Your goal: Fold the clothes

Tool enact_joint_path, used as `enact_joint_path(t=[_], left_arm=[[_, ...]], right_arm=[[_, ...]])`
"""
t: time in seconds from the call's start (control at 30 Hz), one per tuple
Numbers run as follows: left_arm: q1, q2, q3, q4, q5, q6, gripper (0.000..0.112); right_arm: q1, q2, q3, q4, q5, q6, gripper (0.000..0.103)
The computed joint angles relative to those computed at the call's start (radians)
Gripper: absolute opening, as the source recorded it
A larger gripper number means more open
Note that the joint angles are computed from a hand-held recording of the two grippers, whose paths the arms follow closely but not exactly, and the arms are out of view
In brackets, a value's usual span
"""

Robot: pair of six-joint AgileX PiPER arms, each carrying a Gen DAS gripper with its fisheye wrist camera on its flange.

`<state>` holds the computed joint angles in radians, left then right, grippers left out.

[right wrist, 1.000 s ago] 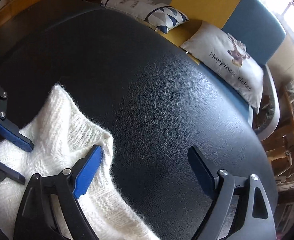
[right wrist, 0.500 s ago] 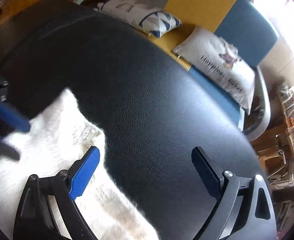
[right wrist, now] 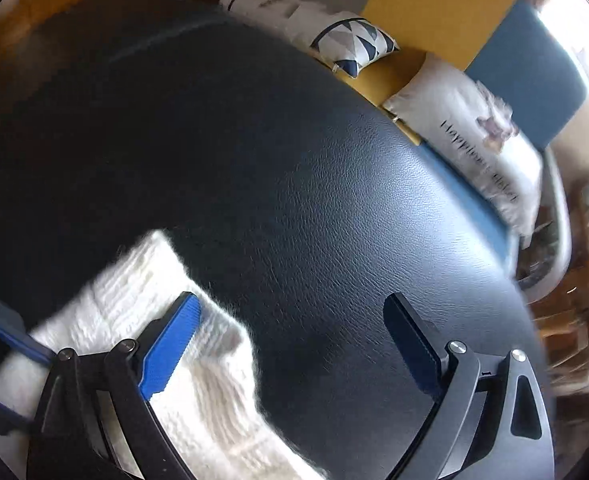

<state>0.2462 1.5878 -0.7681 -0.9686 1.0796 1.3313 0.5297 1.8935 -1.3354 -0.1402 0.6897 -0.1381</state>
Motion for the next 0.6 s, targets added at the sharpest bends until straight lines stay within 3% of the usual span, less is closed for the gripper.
enact_joint_path(t=[0.27, 0.37, 0.47, 0.6], left_arm=[[0.022, -0.023, -0.039, -0.004, -0.019, -0.026, 0.029], [-0.048, 0.016, -0.087, 0.036, -0.111, -0.121, 0.029], [-0.161, 0.056, -0.113, 0.213, -0.272, -0.322, 0.029], [-0.139, 0.002, -0.082, 0.218, -0.273, -0.341, 0.029]], right_arm=[[-0.056, -0.231, 0.157, 0.074, 0.038, -0.098, 0.095], [-0.031, -0.316, 0.267, 0.019, 0.033, -0.06, 0.095], [-0.047, -0.293, 0.32, -0.057, 0.022, 0.04, 0.095], [-0.129, -0.343, 0.389, -0.047, -0.035, 0.125, 0.095]])
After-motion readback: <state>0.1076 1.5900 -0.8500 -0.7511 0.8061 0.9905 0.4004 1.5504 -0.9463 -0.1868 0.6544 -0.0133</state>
